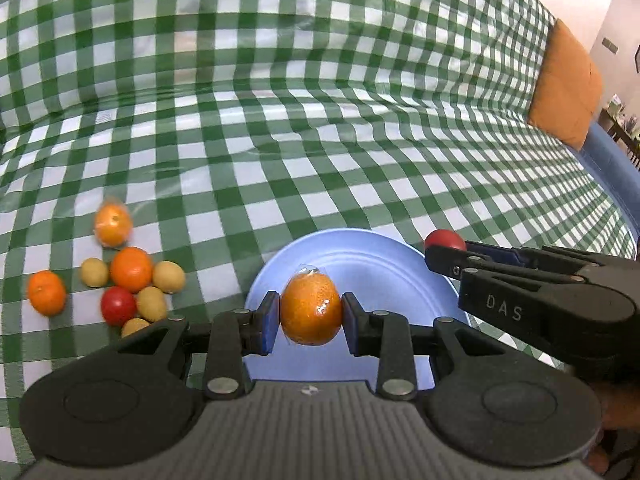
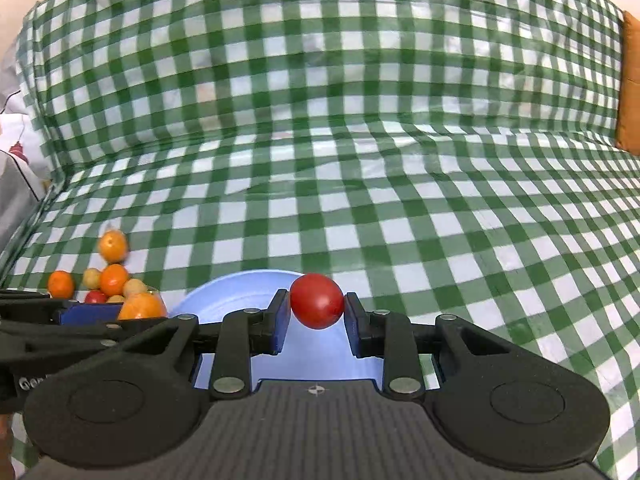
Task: Organize fruits
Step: 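Carry the orange in the left gripper over the plate while the right gripper carries the tomato, then open the left gripper over the plate while the right gripper releases the tomato there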
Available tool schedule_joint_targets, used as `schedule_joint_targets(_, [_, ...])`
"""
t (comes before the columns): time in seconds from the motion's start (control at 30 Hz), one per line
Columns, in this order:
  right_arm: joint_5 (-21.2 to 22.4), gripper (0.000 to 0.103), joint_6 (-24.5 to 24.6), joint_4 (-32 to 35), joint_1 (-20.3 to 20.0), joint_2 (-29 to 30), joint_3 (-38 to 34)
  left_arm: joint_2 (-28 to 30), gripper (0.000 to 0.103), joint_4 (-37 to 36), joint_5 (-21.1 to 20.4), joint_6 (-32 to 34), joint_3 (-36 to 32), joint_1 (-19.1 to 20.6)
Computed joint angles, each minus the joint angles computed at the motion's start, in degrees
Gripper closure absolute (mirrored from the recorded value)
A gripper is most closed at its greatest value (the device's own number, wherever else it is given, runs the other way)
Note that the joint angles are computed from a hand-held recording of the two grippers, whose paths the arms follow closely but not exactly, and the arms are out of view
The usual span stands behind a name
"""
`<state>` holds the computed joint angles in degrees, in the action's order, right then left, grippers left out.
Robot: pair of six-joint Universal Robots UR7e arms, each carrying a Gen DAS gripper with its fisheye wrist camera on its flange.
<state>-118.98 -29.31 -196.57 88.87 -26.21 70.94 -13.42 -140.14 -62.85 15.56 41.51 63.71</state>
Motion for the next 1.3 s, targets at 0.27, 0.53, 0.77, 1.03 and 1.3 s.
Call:
schedule_joint_targets(0.27, [0.5,0.073,0.2,0.3,-0.7,0.0,0.2,0.8,0.067,-0.5,1.0,1.2,0.2,-0.2])
schedule_joint_targets(0.53, [1.1,0.073,0.3,-0.8,-1.2,-1.0,2.2,0.6,0.067,-0.1,0.3,1.4,0.1,0.0])
schedule_joint_targets(0.77, [1.2,0.073,0.4,0.9,-1.4,-0.7,0.1,0.4,0.067,-0.4,0.0,1.4,0.3,0.0])
schedule_joint_targets(1.03, [0.2,0.073,0.5,-0.4,-1.0,0.3,-0.5,0.1,0.067,-1.1,-0.1,1.0,0.8,-0.1])
schedule_joint_targets(1.3, [-0.3,0.072,0.6,-0.5,-0.8,0.4,-0.7,-0.2,0.066,-1.6,-0.9,1.2,1.6,-0.1])
